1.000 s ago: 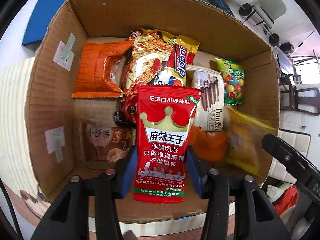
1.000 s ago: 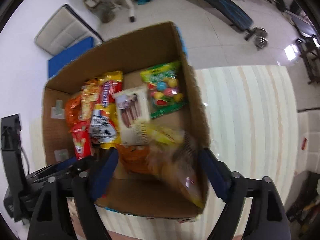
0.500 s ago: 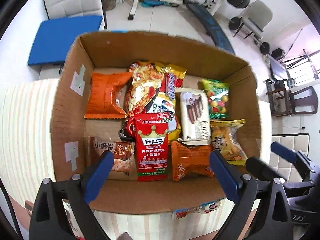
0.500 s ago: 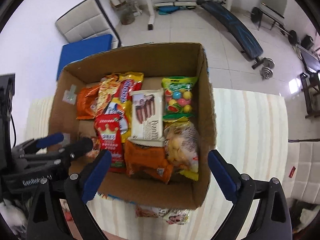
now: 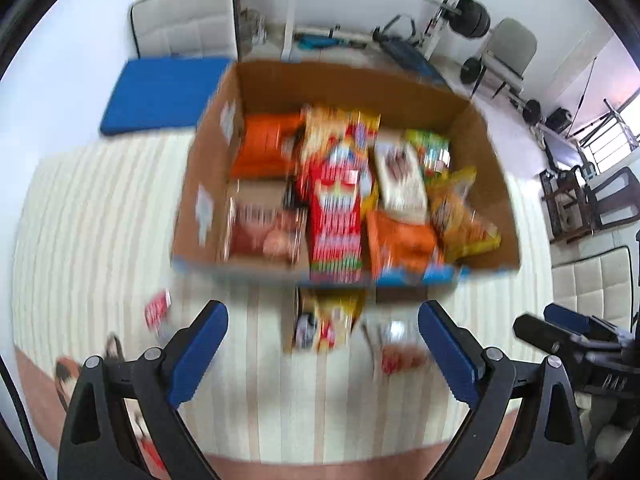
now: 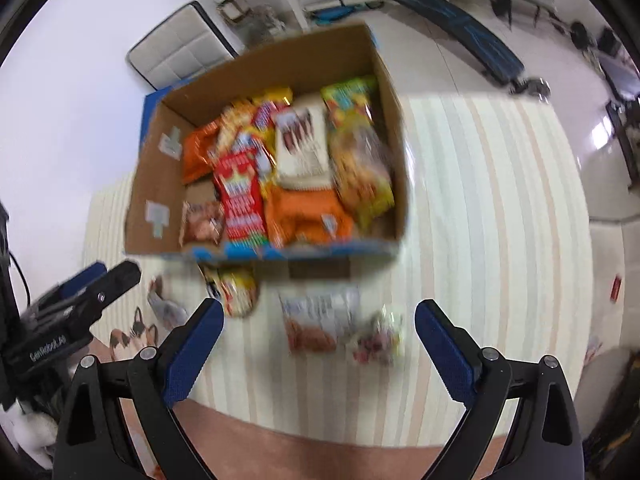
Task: Organize snacks
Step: 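Move both open tools back over the table toward remaining snacks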
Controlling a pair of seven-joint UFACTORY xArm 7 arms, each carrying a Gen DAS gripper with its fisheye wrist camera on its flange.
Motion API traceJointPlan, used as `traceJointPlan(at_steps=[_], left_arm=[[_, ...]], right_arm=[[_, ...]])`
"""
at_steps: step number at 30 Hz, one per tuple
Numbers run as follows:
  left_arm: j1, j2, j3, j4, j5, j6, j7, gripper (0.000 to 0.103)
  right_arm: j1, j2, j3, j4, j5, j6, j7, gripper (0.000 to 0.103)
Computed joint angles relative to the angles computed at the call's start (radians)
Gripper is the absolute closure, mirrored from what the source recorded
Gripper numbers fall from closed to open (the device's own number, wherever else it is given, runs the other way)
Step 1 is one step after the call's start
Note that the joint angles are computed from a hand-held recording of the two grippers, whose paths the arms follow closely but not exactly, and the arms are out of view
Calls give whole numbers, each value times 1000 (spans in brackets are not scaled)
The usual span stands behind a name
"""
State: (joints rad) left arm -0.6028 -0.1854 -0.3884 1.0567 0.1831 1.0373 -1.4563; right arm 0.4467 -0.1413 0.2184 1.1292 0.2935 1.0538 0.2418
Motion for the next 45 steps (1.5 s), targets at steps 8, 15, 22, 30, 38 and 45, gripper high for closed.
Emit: traceJointPlan(at_steps=[8,15,22,30,38,45], left_arm=[[-25,92,31,-128,-158,-195,44,5],[-24,204,66,-92,-179,-250,98,5],[-21,297,94,-42,-186,-241,148,5],[-25,359,111,-6,-183,-251,192,6],[-30,396,124,22,-167,-253,195,36],[-35,315,111,-62,-170,-253,160,41]], right_arm=[[-18,-33,-24,-222,60,-44,22,6],[-29,-3,-30,-280,95,-97,31,7],[-28,50,-23,-269,95,-116,38,8],[-25,110,-14,-236,87,-115,44,12],[-29,148,-10,-225,76,-114,39,15],[-6,163,7,-202,-1,-112,101,28]])
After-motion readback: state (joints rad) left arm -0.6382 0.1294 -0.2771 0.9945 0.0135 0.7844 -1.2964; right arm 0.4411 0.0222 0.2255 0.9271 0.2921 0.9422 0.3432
